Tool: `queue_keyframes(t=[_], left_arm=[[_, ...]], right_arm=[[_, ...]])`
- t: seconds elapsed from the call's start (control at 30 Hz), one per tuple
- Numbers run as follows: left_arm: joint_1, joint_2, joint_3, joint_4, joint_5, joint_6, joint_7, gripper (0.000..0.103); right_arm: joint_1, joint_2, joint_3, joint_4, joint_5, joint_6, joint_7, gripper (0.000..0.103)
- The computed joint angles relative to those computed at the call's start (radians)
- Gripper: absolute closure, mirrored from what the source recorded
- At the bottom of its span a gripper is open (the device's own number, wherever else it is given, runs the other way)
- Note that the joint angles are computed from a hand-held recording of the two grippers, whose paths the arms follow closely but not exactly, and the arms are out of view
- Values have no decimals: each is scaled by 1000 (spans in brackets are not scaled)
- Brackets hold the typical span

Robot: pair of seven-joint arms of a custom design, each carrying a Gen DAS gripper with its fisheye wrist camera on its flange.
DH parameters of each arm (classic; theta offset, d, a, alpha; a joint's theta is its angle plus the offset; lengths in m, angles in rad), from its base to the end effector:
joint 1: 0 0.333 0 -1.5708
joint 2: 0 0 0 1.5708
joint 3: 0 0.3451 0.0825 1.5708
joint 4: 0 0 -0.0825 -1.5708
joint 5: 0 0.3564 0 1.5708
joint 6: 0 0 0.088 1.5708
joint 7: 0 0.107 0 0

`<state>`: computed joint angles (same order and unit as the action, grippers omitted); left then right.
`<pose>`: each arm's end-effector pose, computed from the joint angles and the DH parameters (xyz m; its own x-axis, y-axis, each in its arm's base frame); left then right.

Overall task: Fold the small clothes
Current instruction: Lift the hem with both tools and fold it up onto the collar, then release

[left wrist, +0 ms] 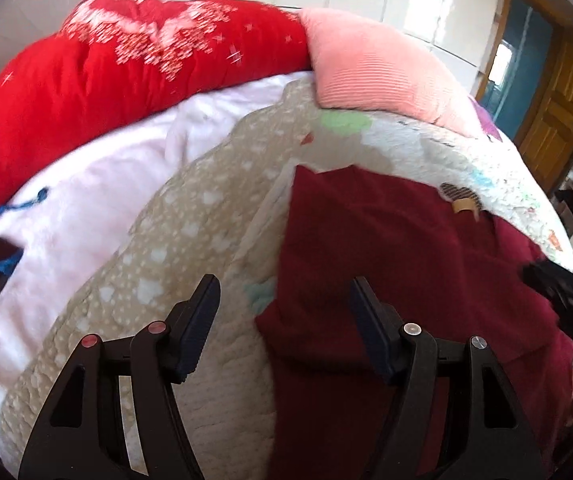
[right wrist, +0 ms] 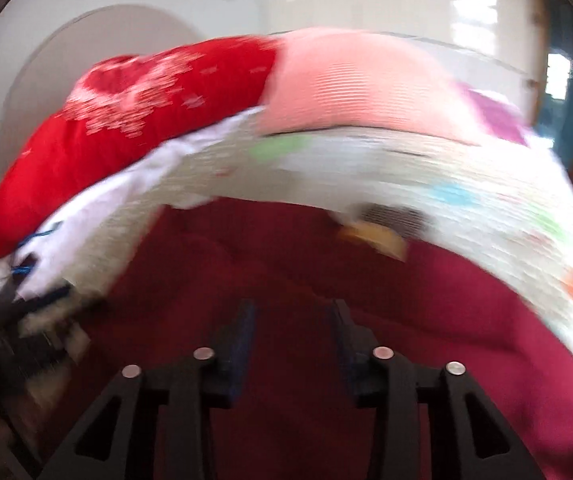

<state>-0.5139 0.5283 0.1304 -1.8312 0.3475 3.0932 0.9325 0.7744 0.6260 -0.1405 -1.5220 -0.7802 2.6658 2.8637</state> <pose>0.6216 -0.2970 0.3714 -0.1729 -0.9777 0.1188 -0.7433 0.0504 -0.6670 0.5671 0.4718 0.3841 0.0225 -0.9988 -0.0442 -0.7275 0.0140 -0.6860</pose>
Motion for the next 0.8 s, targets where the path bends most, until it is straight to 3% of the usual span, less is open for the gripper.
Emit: queue_keyframes(t=[0.07,0.13,0.2,0.23,0.3,0.4,0.57,0.7,0.8], left_arm=[[15,9,-29,20,-5,-11,20,36],[23,38,-57,60,-7,-39,49,36],[15,77,-73,121,-10,-142,82,36],[-18,87,-41,138,27,-169,54,36],[-79,83,28,134,109,-170,-12,36],[-35,53,-31,115,112,-185,-27,36],[-22,1,-73,59,147,-124,-54,36],[-8,-6,-136,54,128,-116,-16,36],[10,4,-202,63,87,-131,48,36]], right_arm=[[68,-101,-73,-151,-95,-73,153,65],[60,-146,-62,-217,-97,-162,182,65],[26,-160,-42,-262,-12,-239,155,65],[-11,-173,-16,-299,-22,-209,191,65],[-34,-227,-27,-402,-108,-59,341,65],[-43,-292,-8,-470,-177,-39,438,63],[-38,-450,20,-645,-316,-113,661,60],[-81,-526,62,-720,-298,-189,692,58],[-137,-553,85,-741,-278,-172,617,58]])
